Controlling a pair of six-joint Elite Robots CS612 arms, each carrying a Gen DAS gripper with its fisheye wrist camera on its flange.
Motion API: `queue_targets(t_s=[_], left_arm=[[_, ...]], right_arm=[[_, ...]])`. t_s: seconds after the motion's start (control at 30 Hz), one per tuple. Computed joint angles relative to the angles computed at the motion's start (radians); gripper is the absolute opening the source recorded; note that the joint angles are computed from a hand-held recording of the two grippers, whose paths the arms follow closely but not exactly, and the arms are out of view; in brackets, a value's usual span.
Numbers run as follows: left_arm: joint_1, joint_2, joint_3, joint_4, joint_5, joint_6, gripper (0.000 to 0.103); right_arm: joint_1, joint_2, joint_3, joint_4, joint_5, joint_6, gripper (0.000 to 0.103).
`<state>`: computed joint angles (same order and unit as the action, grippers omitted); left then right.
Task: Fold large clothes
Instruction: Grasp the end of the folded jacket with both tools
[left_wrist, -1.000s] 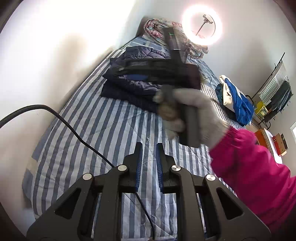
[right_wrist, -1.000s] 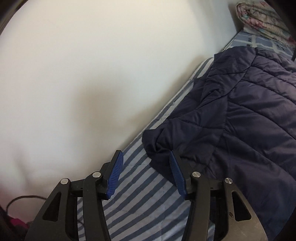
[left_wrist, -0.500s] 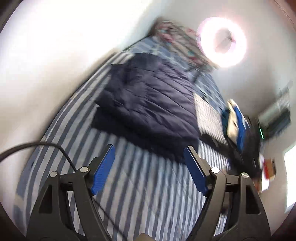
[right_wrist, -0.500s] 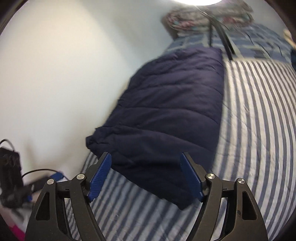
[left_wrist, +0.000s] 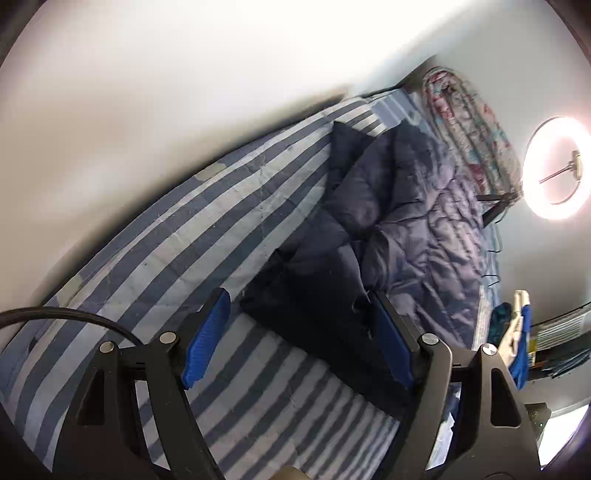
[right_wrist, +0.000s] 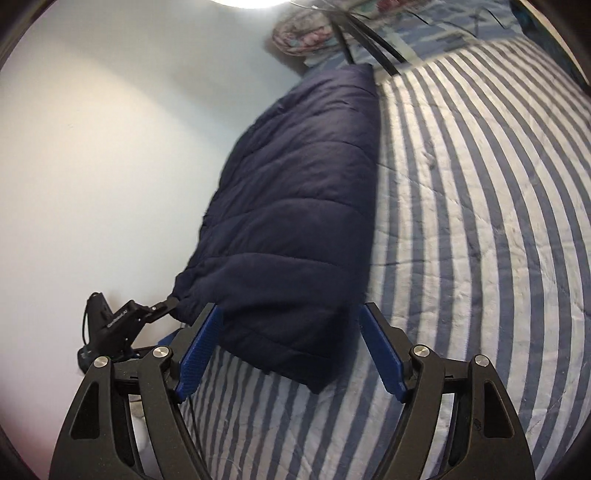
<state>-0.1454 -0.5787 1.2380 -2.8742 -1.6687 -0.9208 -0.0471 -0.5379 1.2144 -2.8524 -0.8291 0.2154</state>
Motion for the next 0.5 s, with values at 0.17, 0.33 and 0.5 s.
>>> queue_targets(t_s=[0.17, 0.33, 0.5], left_arm=[[-0.008, 0.024, -0.036, 0.028, 0.022, 0.039, 0.053], [-0.019, 0.030, -0.045, 0.024, 0.044, 0.096, 0.026], [-0.028, 0.021, -0.040, 0.040, 0.063, 0.133, 0.019]], right_arm=[[-0.004, 0.040, -0.043, 0.042, 0.070, 0.041, 0.076], [0.009, 0.050, -0.065, 0.086, 0.091, -0.014, 0.062], [0.029, 0.032, -0.078, 0.162, 0.011, -0.098, 0.033]])
